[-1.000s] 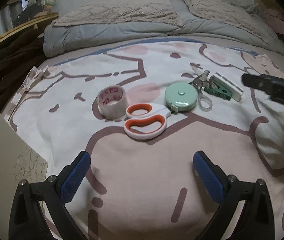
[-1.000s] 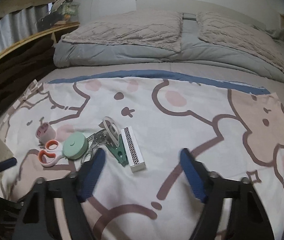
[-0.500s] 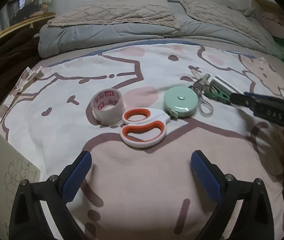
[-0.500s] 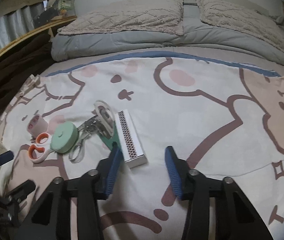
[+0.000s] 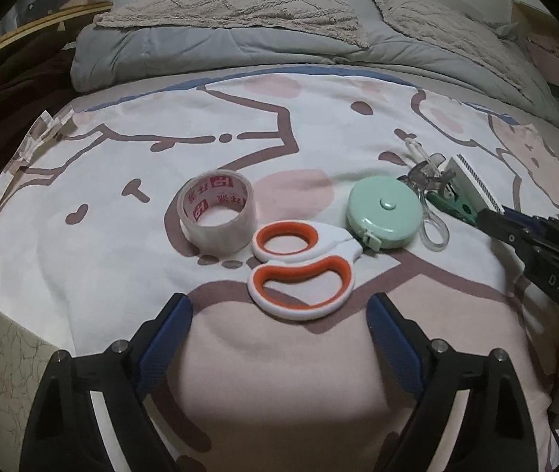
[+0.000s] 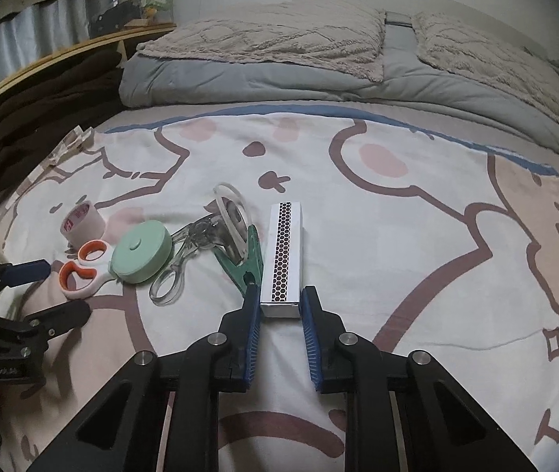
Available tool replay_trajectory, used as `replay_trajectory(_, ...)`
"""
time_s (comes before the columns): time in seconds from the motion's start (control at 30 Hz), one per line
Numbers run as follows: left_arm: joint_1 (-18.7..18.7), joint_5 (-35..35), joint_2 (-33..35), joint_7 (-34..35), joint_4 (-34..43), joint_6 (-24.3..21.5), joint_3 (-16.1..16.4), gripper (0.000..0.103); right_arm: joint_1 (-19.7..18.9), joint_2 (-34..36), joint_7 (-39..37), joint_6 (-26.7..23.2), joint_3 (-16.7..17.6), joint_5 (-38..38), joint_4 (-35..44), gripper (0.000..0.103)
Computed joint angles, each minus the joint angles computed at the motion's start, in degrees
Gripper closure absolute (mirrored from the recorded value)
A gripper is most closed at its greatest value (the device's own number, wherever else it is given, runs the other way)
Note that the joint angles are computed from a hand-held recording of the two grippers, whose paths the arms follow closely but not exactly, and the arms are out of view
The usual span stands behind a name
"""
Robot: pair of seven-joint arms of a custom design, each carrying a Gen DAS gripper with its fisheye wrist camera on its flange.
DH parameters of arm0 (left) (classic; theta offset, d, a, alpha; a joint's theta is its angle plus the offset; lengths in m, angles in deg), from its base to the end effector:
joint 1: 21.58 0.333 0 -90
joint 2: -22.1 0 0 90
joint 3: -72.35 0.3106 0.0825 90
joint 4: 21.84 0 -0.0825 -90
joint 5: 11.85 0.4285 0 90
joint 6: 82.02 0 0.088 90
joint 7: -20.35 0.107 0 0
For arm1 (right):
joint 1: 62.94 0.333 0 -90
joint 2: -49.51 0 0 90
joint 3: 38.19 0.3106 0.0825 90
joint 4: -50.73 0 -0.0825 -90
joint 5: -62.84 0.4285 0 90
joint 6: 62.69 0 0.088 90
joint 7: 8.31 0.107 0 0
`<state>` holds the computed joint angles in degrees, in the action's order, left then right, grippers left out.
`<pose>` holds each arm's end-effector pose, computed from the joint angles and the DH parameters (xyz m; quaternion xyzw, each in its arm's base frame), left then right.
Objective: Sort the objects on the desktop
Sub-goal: 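Close the right tool on the white perforated box while the left tool closes on the orange scissors, then lift the white box with the right tool while the left tool lifts the scissors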
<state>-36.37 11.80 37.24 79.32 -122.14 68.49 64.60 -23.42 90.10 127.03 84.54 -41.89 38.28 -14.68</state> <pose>0.6602 -0.2758 0.4648 -0.6226 0.7110 -0.2411 0.2208 0.6628 0.5089 0.4530 -0.6952 0.6032 -0.2132 0.3278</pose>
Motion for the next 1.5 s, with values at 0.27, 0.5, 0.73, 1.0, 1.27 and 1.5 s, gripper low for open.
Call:
replay_trajectory(0.27, -0.3, 0.2, 2.4, 0.7, 3.0, -0.6, 0.3, 0.021, 0.3, 0.3, 0.3, -0.5, -0.2, -0.3, 0.5, 0.082)
replay_trajectory(0.5, 0.0, -1.8, 1.9, 1.3, 1.7, 2.0, 0.4, 0.037, 0.1, 0.0, 0.5, 0.2, 0.1, 0.1, -0.1, 0.082)
replay_trajectory(0.73, 0.2, -2.1, 0.6, 0.9, -0.1, 3.2, 0.3, 0.046, -0.8, -0.7, 0.1, 1.8, 0.8, 1.8, -1.4, 0.082)
replay_trajectory(1.0, 1.3, -5.6, -2.5, 1.7, -4.2, 4.8, -0.7, 0.046, -0.3, -2.8, -0.5, 0.4, 1.1, 2.0, -3.3, 0.082)
replay_trajectory(1.27, 1.4, -6.1, -6.4, 0.7, -8.5, 3.2, -1.7, 0.046, 0.7, -7.1, 0.8, -2.9, 2.0, 0.4, -8.3, 0.082)
replay_trajectory(1.5, 1.9, -9.3, -10.5, 2.4, -13.2, 3.1, -3.3, 0.046, 0.5, -12.3, 4.0, -2.3, 3.8, -0.5, -15.0, 0.083)
